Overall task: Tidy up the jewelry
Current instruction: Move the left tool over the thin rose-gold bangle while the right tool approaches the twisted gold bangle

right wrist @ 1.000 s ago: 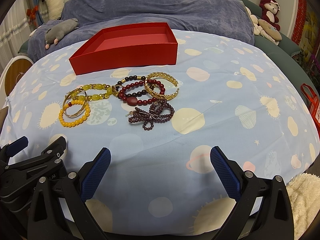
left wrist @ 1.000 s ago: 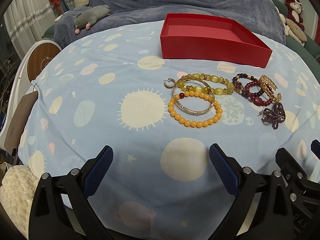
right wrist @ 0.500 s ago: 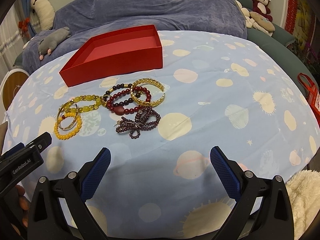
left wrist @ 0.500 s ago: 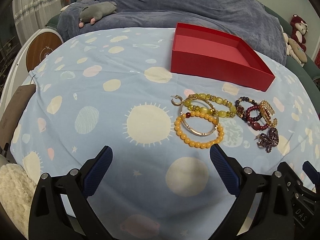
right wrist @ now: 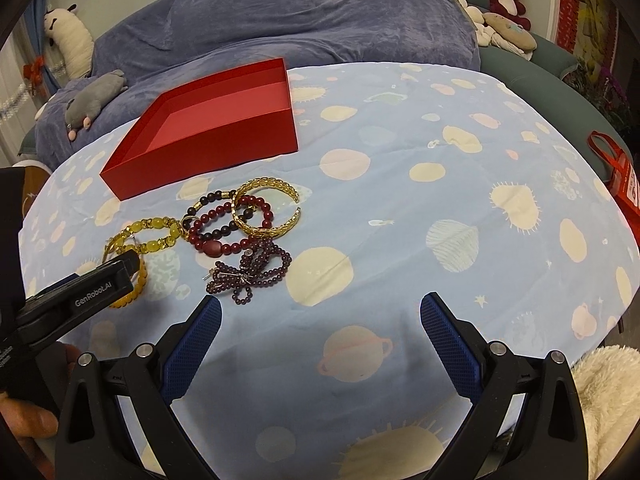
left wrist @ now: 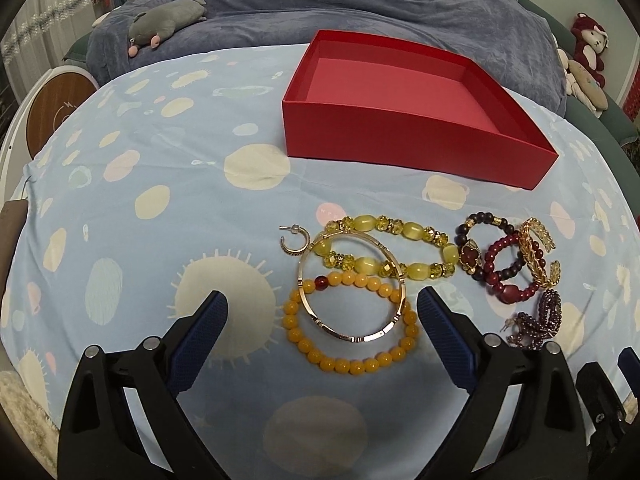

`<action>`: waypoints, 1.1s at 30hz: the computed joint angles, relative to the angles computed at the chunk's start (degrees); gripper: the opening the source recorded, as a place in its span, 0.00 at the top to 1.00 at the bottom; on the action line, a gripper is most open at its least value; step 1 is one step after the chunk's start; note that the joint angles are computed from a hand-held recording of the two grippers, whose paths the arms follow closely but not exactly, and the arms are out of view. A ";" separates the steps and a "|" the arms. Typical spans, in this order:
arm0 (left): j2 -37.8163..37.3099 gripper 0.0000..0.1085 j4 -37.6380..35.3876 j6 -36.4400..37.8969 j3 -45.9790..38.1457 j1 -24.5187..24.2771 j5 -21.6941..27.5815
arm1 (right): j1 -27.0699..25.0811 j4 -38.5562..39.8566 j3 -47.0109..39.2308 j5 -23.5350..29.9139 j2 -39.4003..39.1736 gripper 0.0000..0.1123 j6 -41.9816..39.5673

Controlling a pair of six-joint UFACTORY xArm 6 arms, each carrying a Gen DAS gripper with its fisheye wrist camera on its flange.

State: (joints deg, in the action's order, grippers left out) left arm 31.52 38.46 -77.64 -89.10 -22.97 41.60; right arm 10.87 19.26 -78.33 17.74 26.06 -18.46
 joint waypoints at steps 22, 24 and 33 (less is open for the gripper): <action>-2.23 0.50 0.89 -1.02 2.90 0.76 -5.98 | 0.64 4.16 -5.58 3.35 2.65 0.15 -4.20; -2.81 0.50 1.05 -1.12 3.40 0.77 -5.97 | 0.87 5.12 -8.89 5.17 4.59 0.15 -4.91; -3.57 0.50 1.09 -0.21 3.54 0.43 -4.74 | 1.34 3.66 -24.84 12.25 15.70 0.18 -1.33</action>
